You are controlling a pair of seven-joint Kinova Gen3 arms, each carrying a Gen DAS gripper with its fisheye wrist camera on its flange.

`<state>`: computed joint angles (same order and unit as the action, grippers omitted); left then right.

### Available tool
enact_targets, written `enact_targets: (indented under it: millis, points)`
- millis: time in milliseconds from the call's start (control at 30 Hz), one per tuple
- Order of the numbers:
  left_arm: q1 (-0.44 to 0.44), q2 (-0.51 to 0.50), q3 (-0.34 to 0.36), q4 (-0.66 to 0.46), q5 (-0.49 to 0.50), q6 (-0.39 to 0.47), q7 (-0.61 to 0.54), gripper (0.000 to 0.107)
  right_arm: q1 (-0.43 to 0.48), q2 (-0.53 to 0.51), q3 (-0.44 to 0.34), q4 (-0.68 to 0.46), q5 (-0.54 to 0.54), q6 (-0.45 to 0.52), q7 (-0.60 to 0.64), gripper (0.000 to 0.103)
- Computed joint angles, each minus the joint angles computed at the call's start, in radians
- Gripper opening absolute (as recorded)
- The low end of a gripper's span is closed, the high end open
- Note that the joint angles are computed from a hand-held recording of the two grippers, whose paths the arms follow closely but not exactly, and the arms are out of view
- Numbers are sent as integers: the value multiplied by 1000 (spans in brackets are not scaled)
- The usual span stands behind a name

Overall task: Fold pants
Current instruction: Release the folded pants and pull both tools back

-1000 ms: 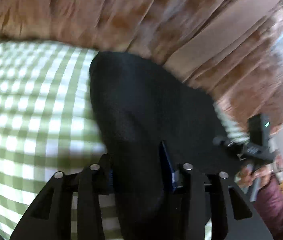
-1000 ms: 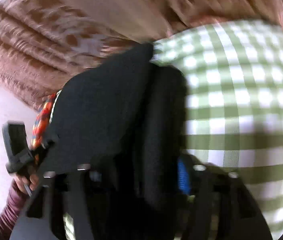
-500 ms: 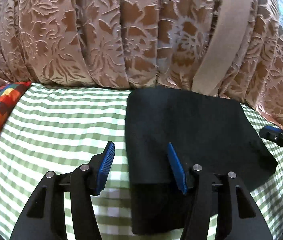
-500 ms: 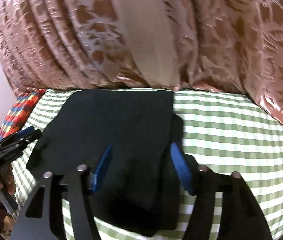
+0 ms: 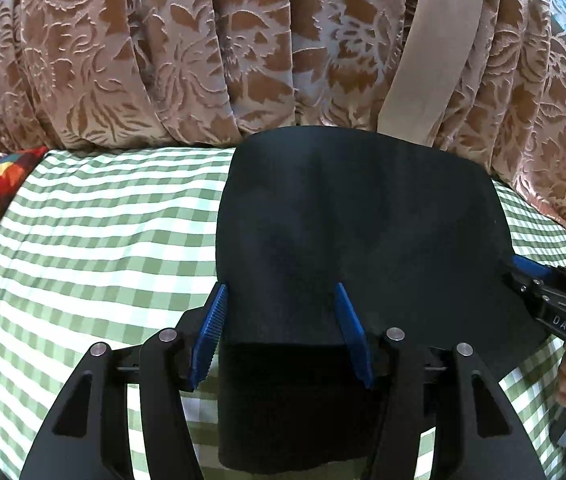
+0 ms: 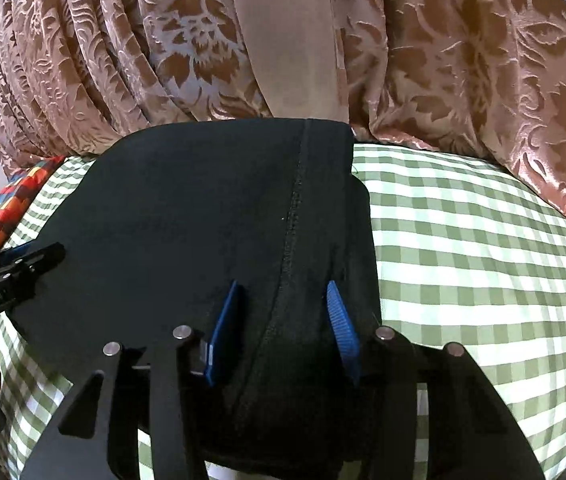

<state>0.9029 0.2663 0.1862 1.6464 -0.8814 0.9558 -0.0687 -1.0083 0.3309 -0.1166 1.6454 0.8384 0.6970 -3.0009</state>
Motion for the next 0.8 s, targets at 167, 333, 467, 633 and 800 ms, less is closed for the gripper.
enact_targets:
  millis: [167,333,467,633,800]
  points:
    - [-3,3,-3,7,-2,-10,15,57,-16,7,1,-11,8,30,-24,44]
    - [8,-5,-1,5,-5,11,47,58,-22,23,-6,-58,-26,92,-3,46]
    - [31,-19,13,-1,-14,55,68,58,-23,30,-12,-95,-64,143,18,46]
    - [54,-36,42,6,-27,102,97,65,-15,40,-29,-161,-121,228,69,53]
    - [89,-67,80,18,-45,156,168,75,-96,-17,-28,-140,-51,304,-31,68]
